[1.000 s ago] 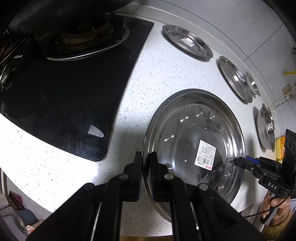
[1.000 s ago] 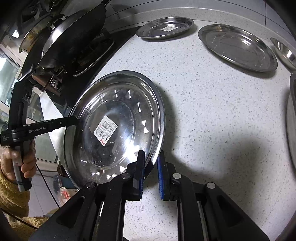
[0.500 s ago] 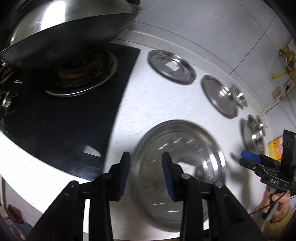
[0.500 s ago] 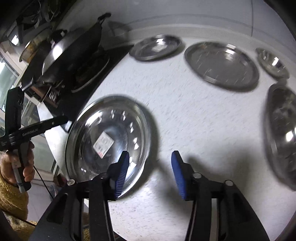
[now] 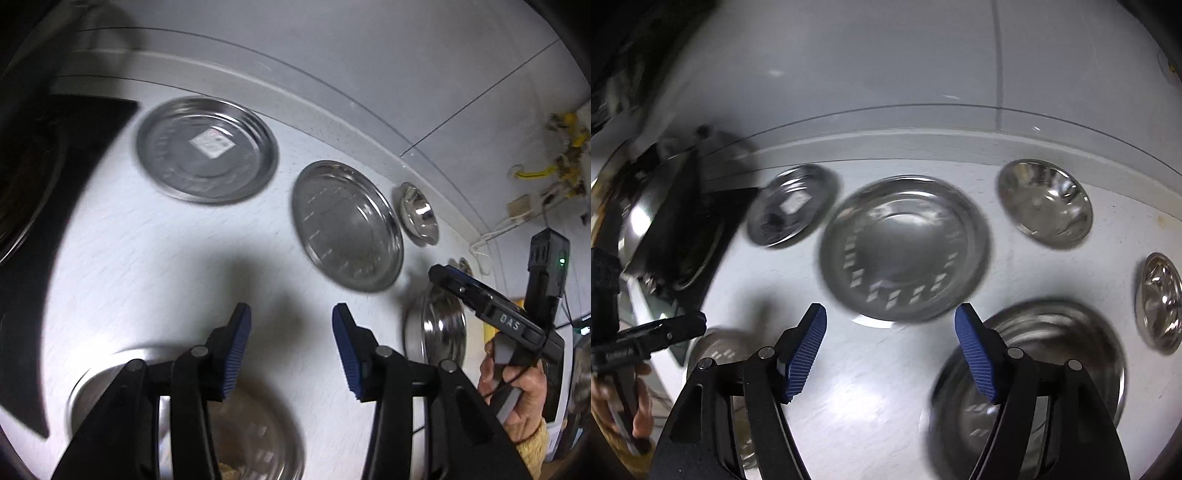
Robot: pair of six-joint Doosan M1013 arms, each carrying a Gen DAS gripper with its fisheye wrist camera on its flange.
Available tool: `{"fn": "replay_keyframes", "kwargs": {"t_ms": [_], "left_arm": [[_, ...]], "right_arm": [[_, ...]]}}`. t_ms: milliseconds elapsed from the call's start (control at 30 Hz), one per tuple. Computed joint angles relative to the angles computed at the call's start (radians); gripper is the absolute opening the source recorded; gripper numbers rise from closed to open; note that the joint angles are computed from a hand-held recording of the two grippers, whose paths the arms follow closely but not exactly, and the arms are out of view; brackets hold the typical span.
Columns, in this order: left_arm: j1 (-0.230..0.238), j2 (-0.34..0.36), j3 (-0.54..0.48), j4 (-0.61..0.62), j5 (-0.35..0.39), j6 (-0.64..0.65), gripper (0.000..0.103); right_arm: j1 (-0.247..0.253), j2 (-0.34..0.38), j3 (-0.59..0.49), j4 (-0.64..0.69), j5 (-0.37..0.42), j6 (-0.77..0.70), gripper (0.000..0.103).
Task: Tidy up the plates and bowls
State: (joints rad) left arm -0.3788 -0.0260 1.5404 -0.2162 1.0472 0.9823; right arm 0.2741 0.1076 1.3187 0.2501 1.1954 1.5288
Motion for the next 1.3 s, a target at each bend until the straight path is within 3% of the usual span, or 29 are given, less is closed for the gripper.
{"fn": "replay_keyframes", "kwargs": {"t_ms": [200,533,567,633,700,867,900,1133,1300], "left_arm": [[0.014,0.126,-0.075,-0.052,0.018,0.011,0.044],[0.039,0.194,-0.102,-0.106,0.002,0.048,0.044],[0.043,0.196,-0.099,-0.121,-0.001,0.061,0.041],[0.044,0.199,-0.101,-0.130,-0.008,0.076,0.041],[0.044,0.207,-0.111,-0.129,-0.004,0.075,0.033],[0.047,0.214,-0.116,-0.113,0.011,0.072,0.009],[0.050,0.214,-0.115,-0.120,0.012,0.077,0.009],[0.029,0.177,-0.101,-0.040,-0.011,0.062,0.009],[0.002,0.108,-0.083,0.041,-0.017,0.036,0.009]], "right_arm": [[-0.028,0.086,-0.072,0.003,0.054,0.013,0.067],[-0.053,0.158,-0.117,0.006,0.112,0.026,0.065],[-0.054,0.163,-0.119,0.006,0.115,0.023,0.062],[-0.058,0.172,-0.122,0.017,0.132,0.024,0.044],[-0.057,0.180,-0.126,0.020,0.138,0.033,0.035],[-0.053,0.189,-0.126,-0.010,0.141,0.045,0.018],[-0.052,0.186,-0.121,-0.024,0.133,0.046,0.013],[-0.041,0.164,-0.102,-0.055,0.083,0.033,0.011],[-0.038,0.130,-0.089,-0.027,0.054,0.019,0.011]]}}
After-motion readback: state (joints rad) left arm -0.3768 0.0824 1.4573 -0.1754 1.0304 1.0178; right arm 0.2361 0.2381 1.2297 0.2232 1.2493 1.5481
